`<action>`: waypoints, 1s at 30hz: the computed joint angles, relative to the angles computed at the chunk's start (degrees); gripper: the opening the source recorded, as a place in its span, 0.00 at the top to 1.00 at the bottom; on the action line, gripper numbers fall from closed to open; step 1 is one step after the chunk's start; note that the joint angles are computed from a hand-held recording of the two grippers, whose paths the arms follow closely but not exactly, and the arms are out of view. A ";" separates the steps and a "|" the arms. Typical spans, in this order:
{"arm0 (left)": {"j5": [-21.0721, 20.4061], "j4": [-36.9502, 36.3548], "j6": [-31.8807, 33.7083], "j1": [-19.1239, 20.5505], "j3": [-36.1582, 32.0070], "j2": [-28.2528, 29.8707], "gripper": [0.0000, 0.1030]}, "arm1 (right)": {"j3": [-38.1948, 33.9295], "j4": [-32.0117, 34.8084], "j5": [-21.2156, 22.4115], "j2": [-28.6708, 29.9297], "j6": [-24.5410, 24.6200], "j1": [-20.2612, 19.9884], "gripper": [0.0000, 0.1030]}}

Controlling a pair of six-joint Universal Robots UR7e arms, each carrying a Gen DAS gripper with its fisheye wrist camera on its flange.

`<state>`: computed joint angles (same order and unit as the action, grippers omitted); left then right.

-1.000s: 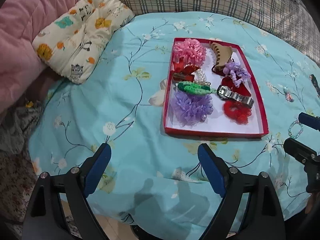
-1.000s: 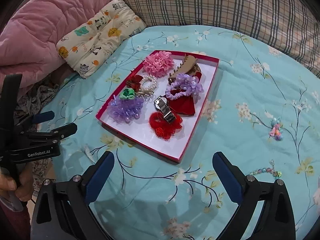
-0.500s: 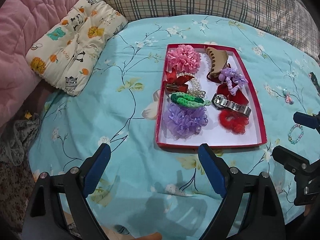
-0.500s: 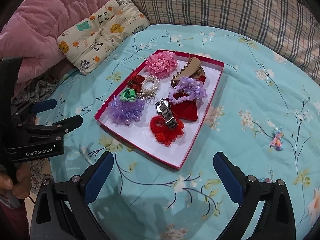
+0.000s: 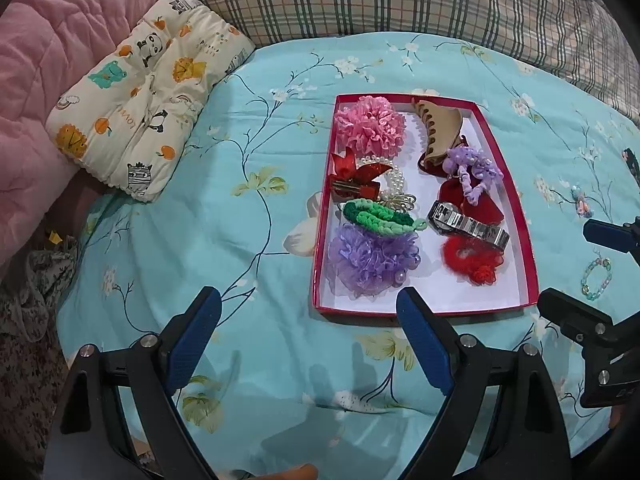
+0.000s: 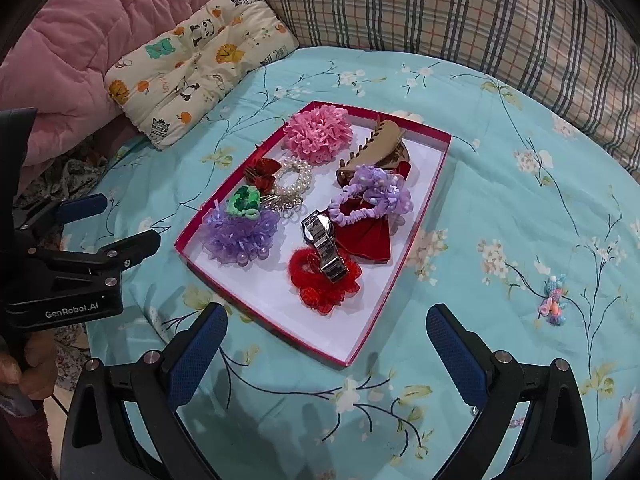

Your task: Organize jewelry

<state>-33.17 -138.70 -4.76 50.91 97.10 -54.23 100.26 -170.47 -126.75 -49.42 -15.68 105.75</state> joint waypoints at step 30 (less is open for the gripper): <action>-1.77 -0.20 0.68 1.06 -2.04 1.50 0.13 | -2.40 1.32 -0.04 1.11 0.61 -0.90 0.02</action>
<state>-34.94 -138.90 -4.09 51.98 95.06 -52.73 97.86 -169.15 -126.79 -48.31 -15.07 104.84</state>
